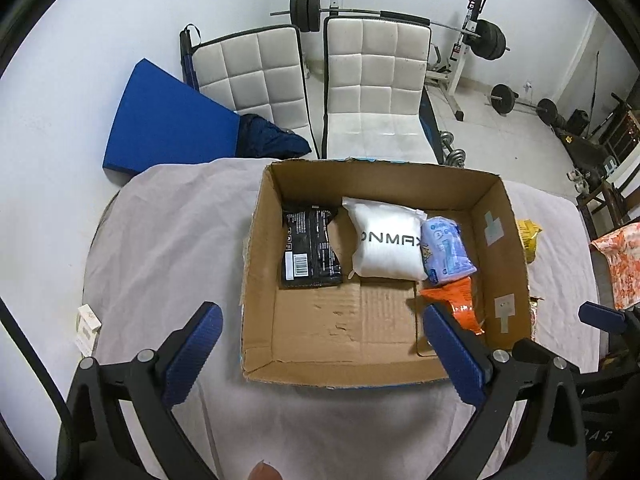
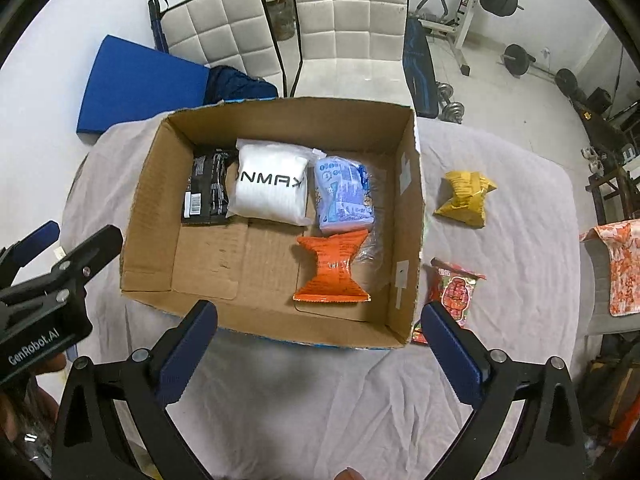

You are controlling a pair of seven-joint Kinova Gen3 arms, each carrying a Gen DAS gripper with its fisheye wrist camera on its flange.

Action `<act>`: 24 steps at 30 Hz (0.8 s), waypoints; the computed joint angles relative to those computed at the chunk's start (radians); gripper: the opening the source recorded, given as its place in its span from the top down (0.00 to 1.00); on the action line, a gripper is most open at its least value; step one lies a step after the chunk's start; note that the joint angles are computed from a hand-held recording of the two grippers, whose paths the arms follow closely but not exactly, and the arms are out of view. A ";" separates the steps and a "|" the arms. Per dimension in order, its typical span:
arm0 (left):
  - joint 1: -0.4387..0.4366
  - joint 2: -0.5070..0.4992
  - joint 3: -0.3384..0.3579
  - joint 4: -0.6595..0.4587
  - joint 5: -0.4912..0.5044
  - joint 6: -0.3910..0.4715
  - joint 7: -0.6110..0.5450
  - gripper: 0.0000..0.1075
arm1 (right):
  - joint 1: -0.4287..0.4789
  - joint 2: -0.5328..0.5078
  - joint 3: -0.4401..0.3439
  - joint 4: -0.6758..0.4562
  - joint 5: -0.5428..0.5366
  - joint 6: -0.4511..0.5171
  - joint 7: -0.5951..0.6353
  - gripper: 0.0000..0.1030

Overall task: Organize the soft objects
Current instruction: 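Open both tools to drop the packs in the box and withdraw, then grasp the red-green printed pack with the right tool while the left tool grasps the yellow pack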

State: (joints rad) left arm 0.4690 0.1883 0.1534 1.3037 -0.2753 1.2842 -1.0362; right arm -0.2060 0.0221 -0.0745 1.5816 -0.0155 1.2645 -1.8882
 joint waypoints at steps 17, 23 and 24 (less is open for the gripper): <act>0.119 0.109 0.008 -0.028 -0.060 0.072 0.147 0.04 | 0.248 0.051 0.162 0.137 -0.088 -0.065 0.121 0.00; 0.168 0.184 -0.010 -0.063 -0.058 0.100 0.156 0.04 | 0.417 0.263 0.180 0.182 -0.224 -0.115 0.225 0.04; 0.176 0.194 -0.013 -0.074 -0.060 0.108 0.159 0.04 | 0.430 0.292 0.172 0.187 -0.238 -0.126 0.233 0.08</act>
State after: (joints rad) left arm 0.6450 0.3827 0.1400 1.2292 -0.3350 1.3918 -0.8776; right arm 0.2239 0.3142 0.0976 1.7690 -0.2537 1.1386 -1.6553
